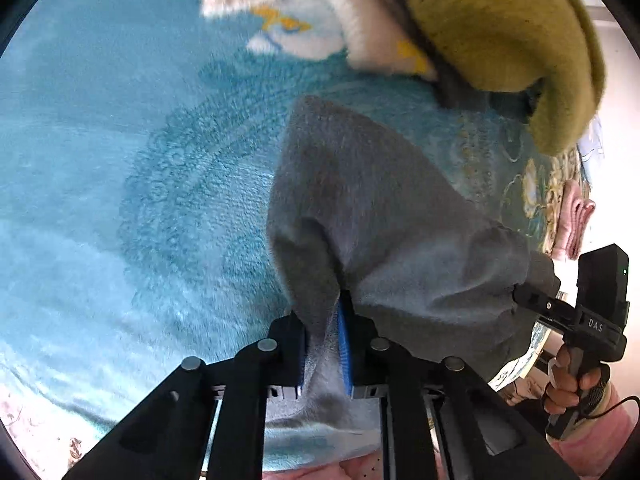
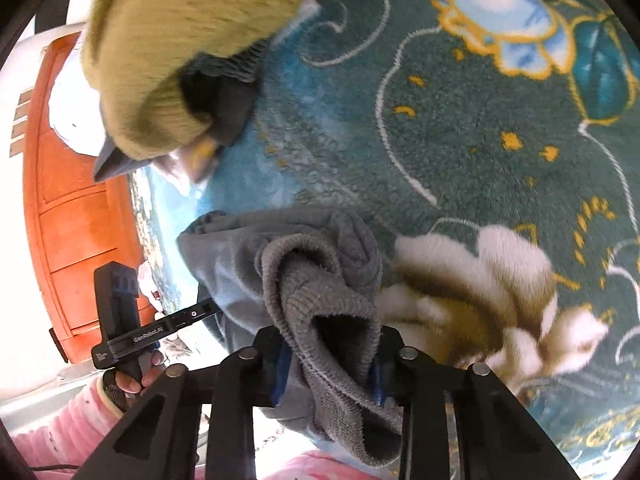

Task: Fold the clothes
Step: 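Carry the folded sweatpants with both grippers over the folded pink garment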

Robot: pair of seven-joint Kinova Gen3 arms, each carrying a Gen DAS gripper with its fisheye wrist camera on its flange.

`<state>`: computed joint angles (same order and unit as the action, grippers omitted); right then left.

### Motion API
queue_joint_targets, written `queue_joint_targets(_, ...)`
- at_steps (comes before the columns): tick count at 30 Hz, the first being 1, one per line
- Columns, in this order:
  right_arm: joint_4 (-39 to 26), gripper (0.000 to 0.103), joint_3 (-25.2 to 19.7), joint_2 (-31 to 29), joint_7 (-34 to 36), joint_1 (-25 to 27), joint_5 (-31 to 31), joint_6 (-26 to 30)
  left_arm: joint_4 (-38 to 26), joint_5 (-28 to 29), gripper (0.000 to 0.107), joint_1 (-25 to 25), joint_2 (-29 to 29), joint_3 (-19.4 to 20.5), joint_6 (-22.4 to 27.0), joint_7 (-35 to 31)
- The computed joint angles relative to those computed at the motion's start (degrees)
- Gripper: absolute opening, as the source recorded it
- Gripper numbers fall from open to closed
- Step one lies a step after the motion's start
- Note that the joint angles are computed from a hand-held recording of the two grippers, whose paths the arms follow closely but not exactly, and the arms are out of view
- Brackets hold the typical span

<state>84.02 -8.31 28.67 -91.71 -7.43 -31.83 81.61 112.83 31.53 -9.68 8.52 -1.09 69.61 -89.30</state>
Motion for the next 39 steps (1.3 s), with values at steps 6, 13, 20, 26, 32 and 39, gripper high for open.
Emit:
queue_joint_targets(6,-0.2,0.031,-0.1,-4.9,0.5,0.4,-1.2,1.5,-0.8,-0.3,0.012,1.9,-8.6,-0.1,0.5,6.4)
queue_joint_targets(13,-1.8,0.031,1.3,-10.5,2.3,2.5,-3.0,4.6,-3.0,-2.2,0.012,4.9,-18.8,-0.8,2.4,14.5)
queue_joint_targets(20,-4.0,0.031,3.3,-17.2,2.1,3.8,-3.3,7.9,-6.5,-3.1,0.012,7.6,-24.9,-2.0,5.2,14.3)
queue_joint_targets(26,-2.5,0.031,5.2,-25.3,-2.4,3.3,-3.2,5.8,-10.4,-2.4,0.012,9.8,-28.0,-3.7,6.4,11.1)
queue_joint_targets(32,-2.0,0.031,8.3,-33.6,-6.8,3.9,-2.1,5.8,-13.2,0.6,0.012,12.9,-28.6,-3.3,5.1,8.3)
queue_joint_targets(39,-3.1,0.031,13.6,-39.6,-9.4,6.1,1.1,9.0,-16.9,3.9,0.012,17.2,-24.8,0.8,3.0,7.4)
